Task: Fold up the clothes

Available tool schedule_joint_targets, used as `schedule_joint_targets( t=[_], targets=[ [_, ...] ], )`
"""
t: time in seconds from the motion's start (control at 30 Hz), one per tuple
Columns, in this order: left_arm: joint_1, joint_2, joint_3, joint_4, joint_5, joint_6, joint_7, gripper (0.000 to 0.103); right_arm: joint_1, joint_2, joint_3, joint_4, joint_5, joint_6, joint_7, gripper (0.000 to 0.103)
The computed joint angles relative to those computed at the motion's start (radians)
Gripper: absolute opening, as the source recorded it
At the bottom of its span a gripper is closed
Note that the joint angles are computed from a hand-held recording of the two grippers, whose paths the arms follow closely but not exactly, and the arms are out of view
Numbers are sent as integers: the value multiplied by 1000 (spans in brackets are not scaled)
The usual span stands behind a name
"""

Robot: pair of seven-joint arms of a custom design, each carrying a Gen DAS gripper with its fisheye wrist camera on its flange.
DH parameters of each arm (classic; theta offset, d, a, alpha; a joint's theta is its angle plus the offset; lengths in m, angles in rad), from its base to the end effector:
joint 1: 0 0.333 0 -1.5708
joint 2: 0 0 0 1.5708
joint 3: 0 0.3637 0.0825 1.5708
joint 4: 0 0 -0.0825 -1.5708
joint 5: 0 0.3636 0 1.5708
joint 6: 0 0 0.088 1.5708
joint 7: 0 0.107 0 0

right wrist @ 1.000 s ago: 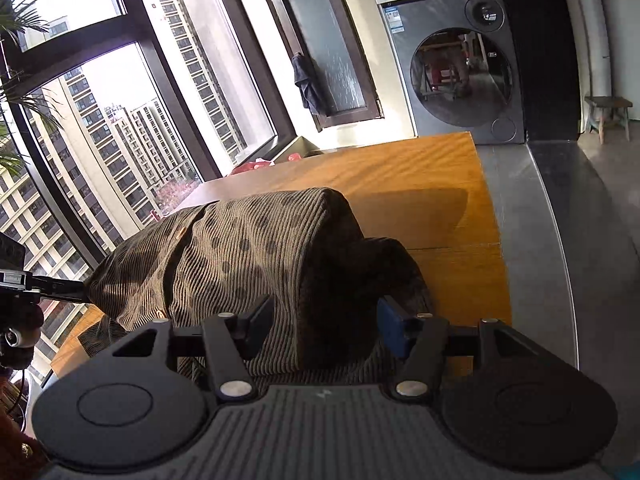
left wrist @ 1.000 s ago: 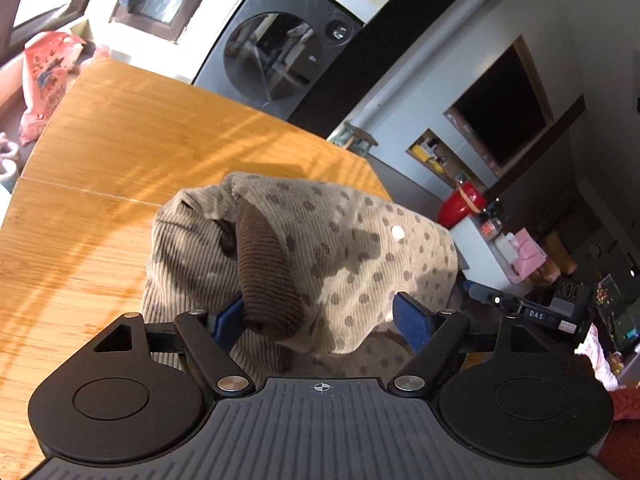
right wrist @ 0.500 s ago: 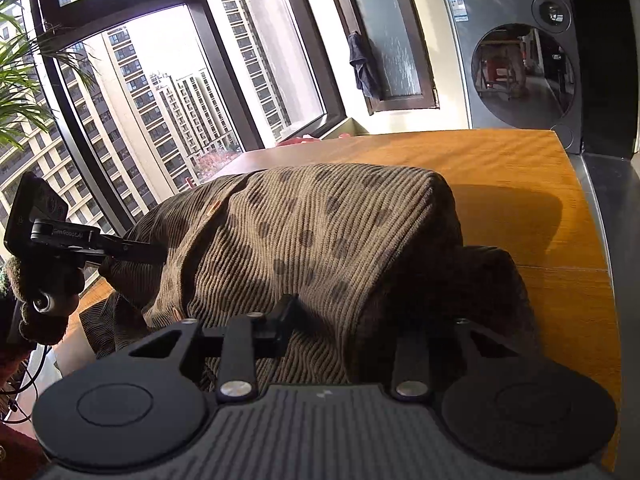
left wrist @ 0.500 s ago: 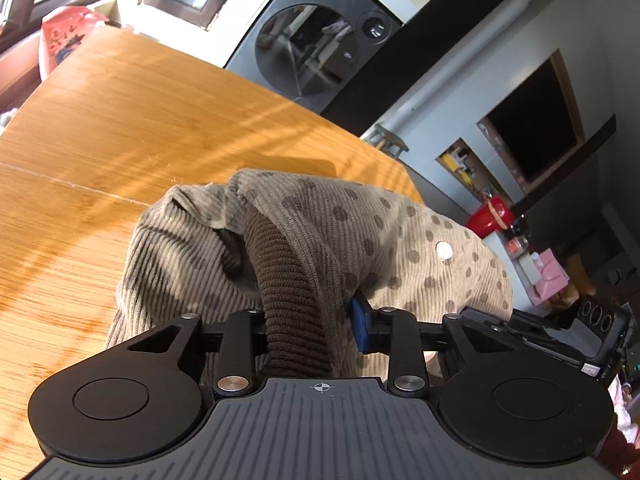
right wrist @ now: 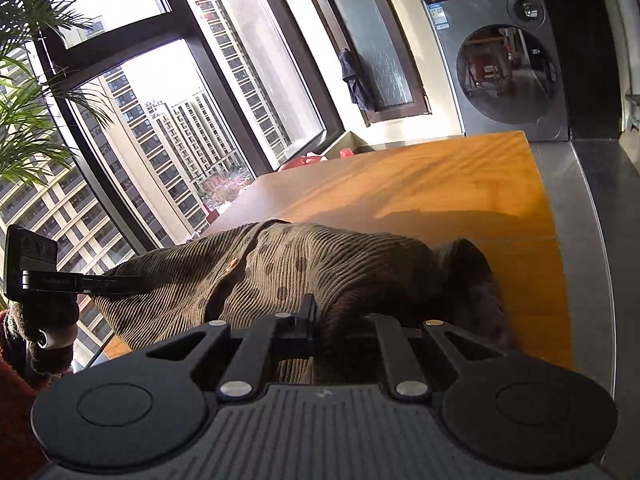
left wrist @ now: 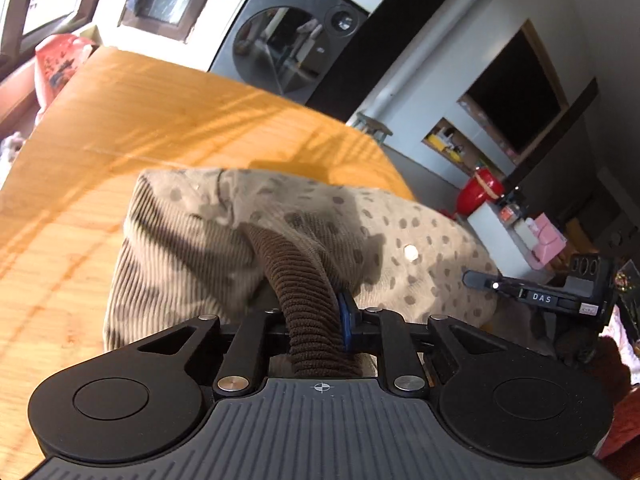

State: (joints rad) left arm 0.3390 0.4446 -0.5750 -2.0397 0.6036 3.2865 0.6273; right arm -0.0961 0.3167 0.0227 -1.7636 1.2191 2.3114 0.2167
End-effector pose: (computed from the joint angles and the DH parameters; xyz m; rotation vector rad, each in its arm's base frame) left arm 0.6197 -0.1593 0.4190 -2.1140 1.6863 -1.2751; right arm 0.6652 -0.0322 0.4750 -1.8493 1.1007 -0.1468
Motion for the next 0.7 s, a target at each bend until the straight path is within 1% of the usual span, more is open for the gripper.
schedule_joint_targets(
  t=[0.03,0.07,0.1,0.13,0.17,0.2,0.23,0.27,0.3,0.33,0.37,0.4,0.47,0.5,0.57,0.6,0.67,0.7],
  targets=[
    [20,13,-22,4,1,-35,5,28,13,8,-4,-11,-16,42,-1,14],
    [40,14,-42,-2,-7,-33,22,28,26,16,-6,-21,-33,84,-2,20],
    [35,-9,-27,-9,-4,-21,33,30,37,26,-7,-31,-51,127,0,32],
    [5,-39,15,-16,1,-3,40,40,40,31,-5,-35,-58,153,-2,36],
    [-37,-68,75,-28,5,47,42,57,29,26,2,-27,-46,145,-13,37],
    [-91,-95,148,-39,9,105,41,65,19,20,8,-20,-28,143,-31,43],
    [-121,-108,188,-47,7,171,40,77,11,12,16,-15,6,150,-64,58],
    [-133,-107,205,-46,11,230,35,86,2,5,23,-8,49,156,-99,69],
    [-142,-97,215,-37,18,287,27,91,-5,0,29,1,91,160,-134,86],
    [-163,-74,230,-20,10,354,26,100,-12,-2,33,12,135,148,-161,99],
    [-183,-45,241,3,2,402,23,102,-23,2,39,27,179,112,-174,103],
    [-188,-1,233,50,16,418,-6,103,-33,11,43,43,218,66,-170,103],
    [-149,83,169,146,114,358,-133,103,-51,50,55,82,280,-49,-105,103],
    [-117,126,121,193,177,304,-202,103,-50,77,60,102,291,-82,-61,103],
    [-39,227,1,280,294,160,-335,103,-35,137,69,148,281,-98,27,103],
    [-13,265,-38,294,294,141,-334,103,-22,164,70,168,256,-89,70,103],
    [9,324,-65,320,305,148,-357,103,27,208,55,196,130,-14,165,103],
    [40,359,-105,337,329,142,-363,103,43,224,54,196,112,16,152,103]
  ],
)
